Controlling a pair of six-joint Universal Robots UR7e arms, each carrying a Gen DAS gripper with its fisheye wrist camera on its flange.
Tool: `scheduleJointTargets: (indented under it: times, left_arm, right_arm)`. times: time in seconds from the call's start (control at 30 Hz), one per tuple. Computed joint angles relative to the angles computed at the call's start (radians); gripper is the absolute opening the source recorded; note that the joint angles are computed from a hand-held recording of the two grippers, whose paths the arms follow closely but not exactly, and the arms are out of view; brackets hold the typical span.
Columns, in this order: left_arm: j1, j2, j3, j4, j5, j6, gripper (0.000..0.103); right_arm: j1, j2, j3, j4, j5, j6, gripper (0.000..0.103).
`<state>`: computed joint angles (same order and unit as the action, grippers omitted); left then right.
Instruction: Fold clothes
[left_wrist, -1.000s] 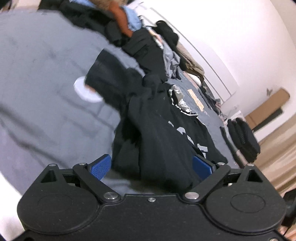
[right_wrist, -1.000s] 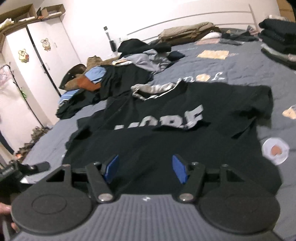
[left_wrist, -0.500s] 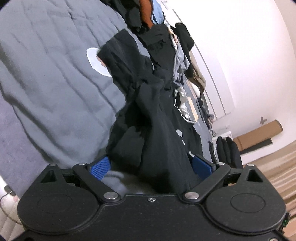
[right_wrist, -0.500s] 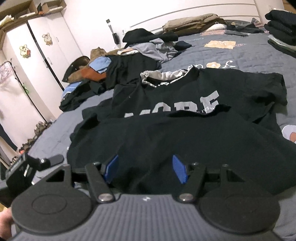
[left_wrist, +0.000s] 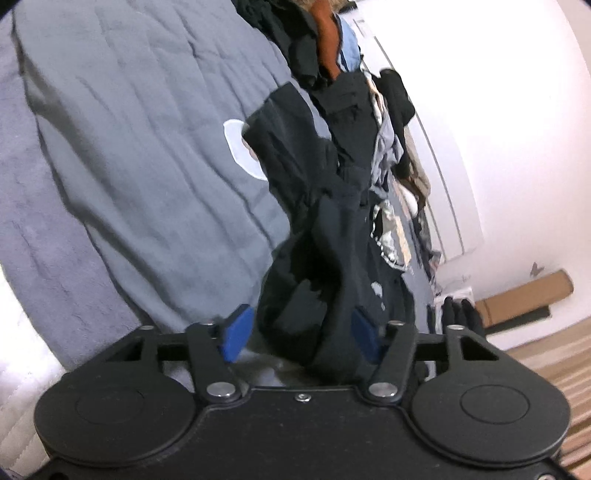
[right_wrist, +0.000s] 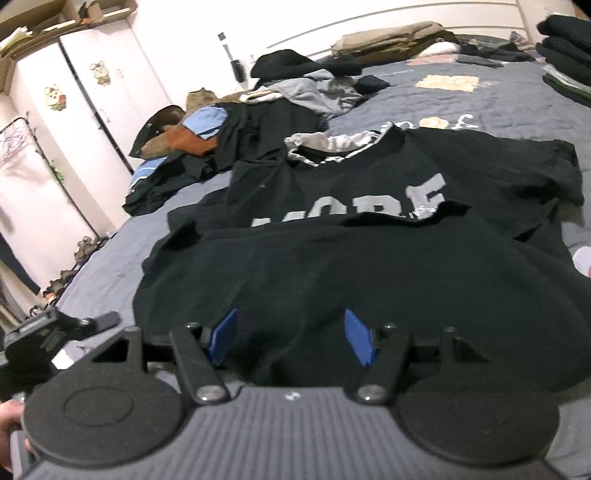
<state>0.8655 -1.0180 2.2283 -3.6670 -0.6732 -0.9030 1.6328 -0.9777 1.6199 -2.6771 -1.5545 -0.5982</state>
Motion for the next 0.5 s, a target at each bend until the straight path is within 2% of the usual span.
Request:
scheduleJointTargets:
  times: [0.2,0.33,0.5]
  left_arm:
    - [0.007,0.015,-0.013,0.0,0.015,0.023,0.046]
    - [0.009,0.025,-0.023,-0.013,0.016,0.078,0.02]
    - [-0.004,0.028,-0.03,-0.053,0.045,0.16,0.002]
  right_arm:
    - [0.006,0.005,0.0,0.001,-0.004,0.01,0.064]
    - [0.005,0.006,-0.002,0.01,-0.002,0.016,0.064]
    - [0.006,0.007,-0.003,0.008,-0.001,0.014,0.064]
